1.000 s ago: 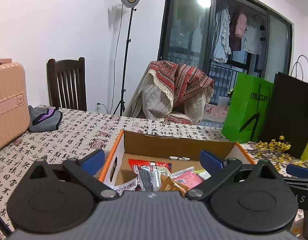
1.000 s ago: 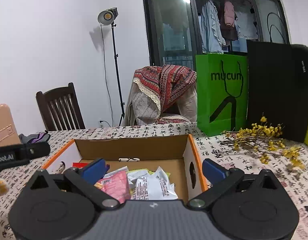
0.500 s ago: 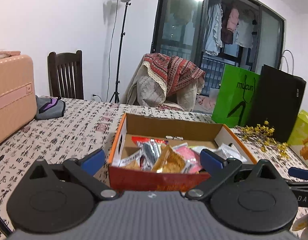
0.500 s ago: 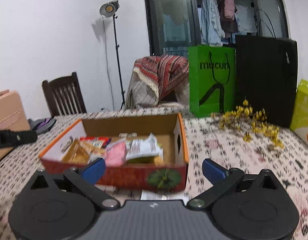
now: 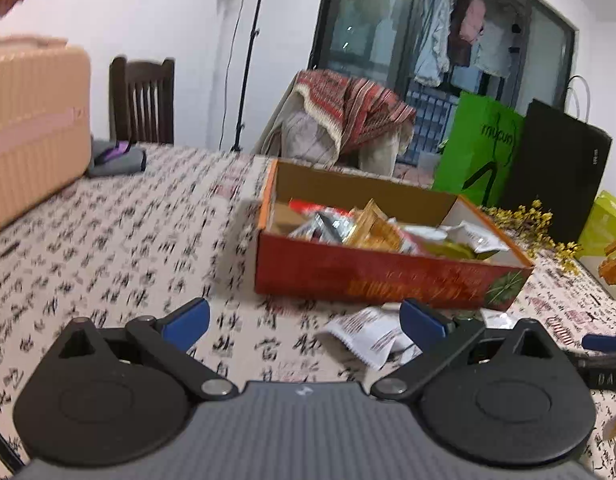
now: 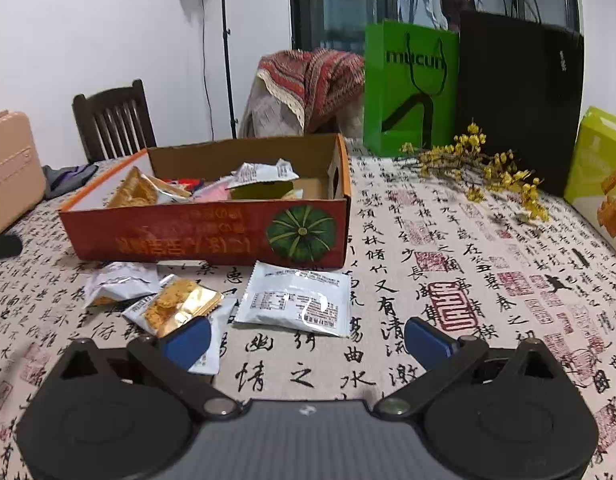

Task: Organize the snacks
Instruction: 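Move both open tools back from the box to the snack pile, then grasp a white sachet from the pile with the right tool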

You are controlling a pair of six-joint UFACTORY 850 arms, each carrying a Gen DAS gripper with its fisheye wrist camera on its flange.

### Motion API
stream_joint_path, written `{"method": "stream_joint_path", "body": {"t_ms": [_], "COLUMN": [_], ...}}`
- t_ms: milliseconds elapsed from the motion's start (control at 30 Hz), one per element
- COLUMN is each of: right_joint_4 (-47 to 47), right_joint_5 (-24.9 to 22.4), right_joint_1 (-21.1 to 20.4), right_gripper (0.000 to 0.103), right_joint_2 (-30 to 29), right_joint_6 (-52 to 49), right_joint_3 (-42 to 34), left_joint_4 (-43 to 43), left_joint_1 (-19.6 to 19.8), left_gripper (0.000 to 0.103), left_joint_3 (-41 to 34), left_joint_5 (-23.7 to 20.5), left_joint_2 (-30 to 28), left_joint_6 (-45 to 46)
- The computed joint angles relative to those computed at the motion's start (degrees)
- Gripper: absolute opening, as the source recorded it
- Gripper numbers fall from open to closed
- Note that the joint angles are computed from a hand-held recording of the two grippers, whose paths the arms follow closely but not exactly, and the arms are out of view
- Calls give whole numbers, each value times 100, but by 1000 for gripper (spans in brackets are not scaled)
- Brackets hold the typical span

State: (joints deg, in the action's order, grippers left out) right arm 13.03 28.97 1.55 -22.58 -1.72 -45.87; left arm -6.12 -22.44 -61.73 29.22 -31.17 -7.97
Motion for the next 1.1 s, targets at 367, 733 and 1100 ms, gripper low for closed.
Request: {"method": "stream_joint_path", "body": {"t_ms": [367,733,1100], "right_joint_4": [1025,987,524], "right_joint_5": [-1055,-488,17], "right_joint_1": [-38,66,196], "right_gripper": [96,98,68], "right_joint_2": [-1068,-1172,-1001], "right_joint_6": [-683,-865,-820], "right_joint_3": [-1404,-1300,-955], "left_joint_4": [207,199,-69], "left_joint_1": [115,78,13], "left_gripper": [103,103,103], "left_joint_3": [55,-14,50], "left_joint_5": [-3,-100,-81], "left_joint_2": [11,-65,-13], "left_joint_6": [-274,-335,-60]}}
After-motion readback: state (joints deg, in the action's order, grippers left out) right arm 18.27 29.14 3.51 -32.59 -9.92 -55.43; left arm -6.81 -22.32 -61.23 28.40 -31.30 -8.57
